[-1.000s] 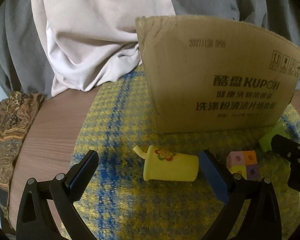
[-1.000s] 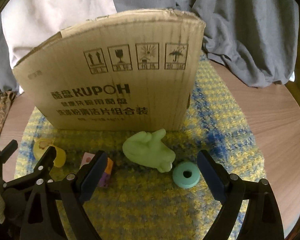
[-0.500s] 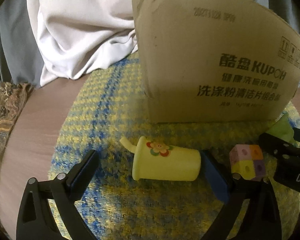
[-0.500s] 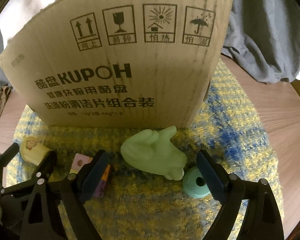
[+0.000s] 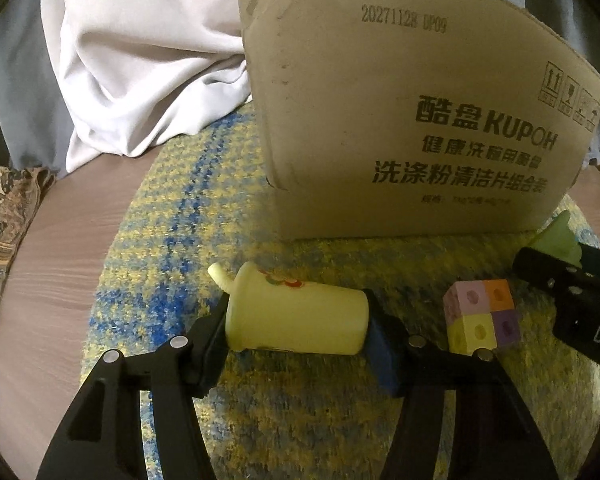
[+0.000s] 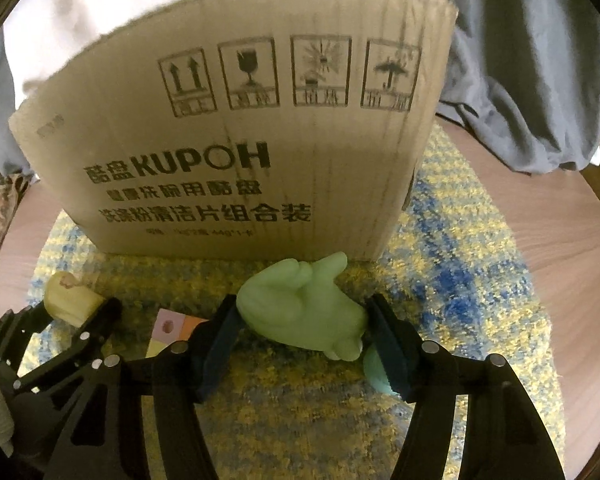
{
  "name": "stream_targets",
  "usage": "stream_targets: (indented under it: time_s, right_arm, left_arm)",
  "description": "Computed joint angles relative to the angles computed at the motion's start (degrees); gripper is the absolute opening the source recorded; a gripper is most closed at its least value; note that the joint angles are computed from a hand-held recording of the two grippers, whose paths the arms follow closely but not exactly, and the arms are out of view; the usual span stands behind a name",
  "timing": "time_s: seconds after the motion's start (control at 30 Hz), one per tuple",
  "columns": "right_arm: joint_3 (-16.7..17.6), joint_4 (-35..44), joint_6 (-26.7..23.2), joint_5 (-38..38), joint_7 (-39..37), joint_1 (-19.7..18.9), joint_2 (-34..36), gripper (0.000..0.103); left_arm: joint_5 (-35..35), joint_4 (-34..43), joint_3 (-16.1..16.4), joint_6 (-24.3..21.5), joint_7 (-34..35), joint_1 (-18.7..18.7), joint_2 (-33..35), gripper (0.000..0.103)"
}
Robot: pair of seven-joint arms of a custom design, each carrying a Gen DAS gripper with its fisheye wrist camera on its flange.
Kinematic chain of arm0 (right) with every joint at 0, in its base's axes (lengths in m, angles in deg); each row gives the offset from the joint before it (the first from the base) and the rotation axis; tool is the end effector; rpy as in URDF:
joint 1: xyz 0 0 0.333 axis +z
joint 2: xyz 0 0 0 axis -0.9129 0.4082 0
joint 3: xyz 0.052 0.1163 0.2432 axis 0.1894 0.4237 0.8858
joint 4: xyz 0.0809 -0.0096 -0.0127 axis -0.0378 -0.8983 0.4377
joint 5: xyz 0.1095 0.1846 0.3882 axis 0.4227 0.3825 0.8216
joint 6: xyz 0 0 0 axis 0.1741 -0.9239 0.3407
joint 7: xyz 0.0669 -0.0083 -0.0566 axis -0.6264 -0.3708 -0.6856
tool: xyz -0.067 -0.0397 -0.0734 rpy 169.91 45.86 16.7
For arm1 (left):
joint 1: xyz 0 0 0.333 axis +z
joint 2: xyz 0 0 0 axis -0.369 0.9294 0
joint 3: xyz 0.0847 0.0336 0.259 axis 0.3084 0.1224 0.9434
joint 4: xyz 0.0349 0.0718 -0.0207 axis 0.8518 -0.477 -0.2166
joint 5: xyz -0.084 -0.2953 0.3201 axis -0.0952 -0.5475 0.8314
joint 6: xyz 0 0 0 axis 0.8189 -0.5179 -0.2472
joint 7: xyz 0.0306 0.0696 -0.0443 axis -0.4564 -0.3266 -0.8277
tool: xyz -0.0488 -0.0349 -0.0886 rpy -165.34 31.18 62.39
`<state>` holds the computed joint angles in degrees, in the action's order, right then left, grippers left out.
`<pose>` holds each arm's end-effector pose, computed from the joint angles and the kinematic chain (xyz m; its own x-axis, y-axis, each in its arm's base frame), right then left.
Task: Organize objects
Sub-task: 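Grasp the green frog with the right gripper while the left grasps the yellow cup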
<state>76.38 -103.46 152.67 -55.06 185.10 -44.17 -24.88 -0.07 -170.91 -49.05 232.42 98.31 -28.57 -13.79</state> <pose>0.5613 0.2886 0.3815 -0.3674 -0.9299 -0.0190 -0.7473 0.3073 -0.5891 0.6111 -0.1611 0.3572 -0.3716 -0.9257 -0.0710 -0.6922 0.3273 -0.6432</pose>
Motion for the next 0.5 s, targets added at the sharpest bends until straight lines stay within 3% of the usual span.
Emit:
stream_targets:
  time_s: [0.5]
  right_arm:
    - [1.71,-3.80,-0.29,-3.20,2.89,0.38,-5.53,0.064]
  left_arm:
    - [5.15,-3.59,-0.37,0.61,-4.34,0.42,-5.83,0.059]
